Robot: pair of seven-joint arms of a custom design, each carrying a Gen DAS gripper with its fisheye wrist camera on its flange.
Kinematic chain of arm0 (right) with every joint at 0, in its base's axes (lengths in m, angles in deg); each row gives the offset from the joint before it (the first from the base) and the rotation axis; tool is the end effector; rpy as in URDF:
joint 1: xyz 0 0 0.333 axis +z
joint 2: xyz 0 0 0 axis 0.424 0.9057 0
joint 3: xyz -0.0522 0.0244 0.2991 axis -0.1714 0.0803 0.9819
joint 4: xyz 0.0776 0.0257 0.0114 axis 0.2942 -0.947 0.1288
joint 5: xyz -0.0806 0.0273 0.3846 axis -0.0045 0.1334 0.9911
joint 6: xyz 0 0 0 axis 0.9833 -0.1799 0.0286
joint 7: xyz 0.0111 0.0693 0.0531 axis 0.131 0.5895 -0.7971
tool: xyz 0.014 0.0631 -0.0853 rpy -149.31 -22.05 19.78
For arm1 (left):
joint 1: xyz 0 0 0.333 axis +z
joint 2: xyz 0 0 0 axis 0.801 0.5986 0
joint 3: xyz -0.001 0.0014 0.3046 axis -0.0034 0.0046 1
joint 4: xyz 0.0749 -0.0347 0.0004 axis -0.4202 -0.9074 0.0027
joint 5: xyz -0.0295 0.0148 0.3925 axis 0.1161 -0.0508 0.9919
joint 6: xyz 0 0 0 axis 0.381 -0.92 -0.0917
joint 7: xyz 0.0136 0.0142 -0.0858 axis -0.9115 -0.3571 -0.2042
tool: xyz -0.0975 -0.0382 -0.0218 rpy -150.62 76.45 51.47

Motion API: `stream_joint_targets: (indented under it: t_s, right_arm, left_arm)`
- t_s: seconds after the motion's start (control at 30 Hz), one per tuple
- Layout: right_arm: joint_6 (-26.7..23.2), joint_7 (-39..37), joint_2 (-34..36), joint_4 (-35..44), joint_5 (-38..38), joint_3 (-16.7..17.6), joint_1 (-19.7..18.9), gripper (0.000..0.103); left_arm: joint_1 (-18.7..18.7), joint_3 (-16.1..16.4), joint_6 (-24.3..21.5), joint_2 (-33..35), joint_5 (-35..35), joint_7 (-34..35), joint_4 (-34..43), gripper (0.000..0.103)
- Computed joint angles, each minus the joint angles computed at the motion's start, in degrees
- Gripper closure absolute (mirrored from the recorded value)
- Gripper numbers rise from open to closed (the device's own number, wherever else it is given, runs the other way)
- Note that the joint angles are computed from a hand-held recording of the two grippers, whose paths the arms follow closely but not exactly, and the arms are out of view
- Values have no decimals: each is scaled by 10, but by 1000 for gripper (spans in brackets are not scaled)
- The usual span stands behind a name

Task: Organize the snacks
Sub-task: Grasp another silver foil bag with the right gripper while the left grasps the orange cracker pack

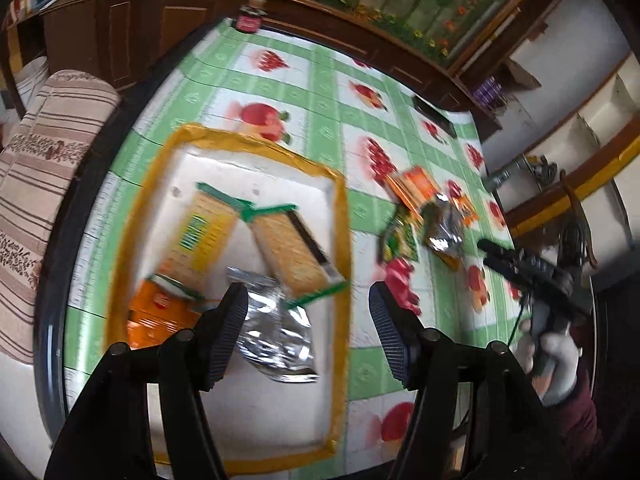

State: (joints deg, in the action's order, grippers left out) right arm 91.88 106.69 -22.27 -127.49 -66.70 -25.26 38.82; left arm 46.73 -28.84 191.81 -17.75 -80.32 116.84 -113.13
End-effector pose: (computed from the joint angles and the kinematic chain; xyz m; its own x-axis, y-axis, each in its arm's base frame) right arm 0.3618 0.2401 0.5612 -0.4920 -0.7779 -0.3909 -0.6804 0.6237 -0.3849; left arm 0.4868 -0.0879 0.5739 -0.4025 -0.8295 0.3872 -0.8812 0.2366 -0.4093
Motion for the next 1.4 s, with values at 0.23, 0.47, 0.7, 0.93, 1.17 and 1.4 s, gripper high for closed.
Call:
stream_joint_targets:
  t_s: [0.23,0.47,0.7,0.93,1.17,1.4]
  right_arm:
    - [-16,-17,73,57,-53,0,-28,37]
    - [-82,-8,171,134,-120,-15,-5,35]
    - [-100,-18,185,142,-126,-43,30,39]
    - [-76,-45,142,100,-87,-52,43,43]
    - [-22,-39,39,4,-9,-39,49,43]
    - [-4,-26,-39,-72,62,-25,48,43]
  left_arm:
    - [-24,-15,-4,-30,7,-3,-25,41]
    - [-39,-15,-4,-53,24,-23,-49,41]
    - [-55,-19,4,-56,36,-34,-58,41]
    - [-73,-26,6,-44,35,-22,-46,41]
    - [-91,-49,21,30,32,6,22,41]
    - [-93,-109,39,192,81,27,179,41]
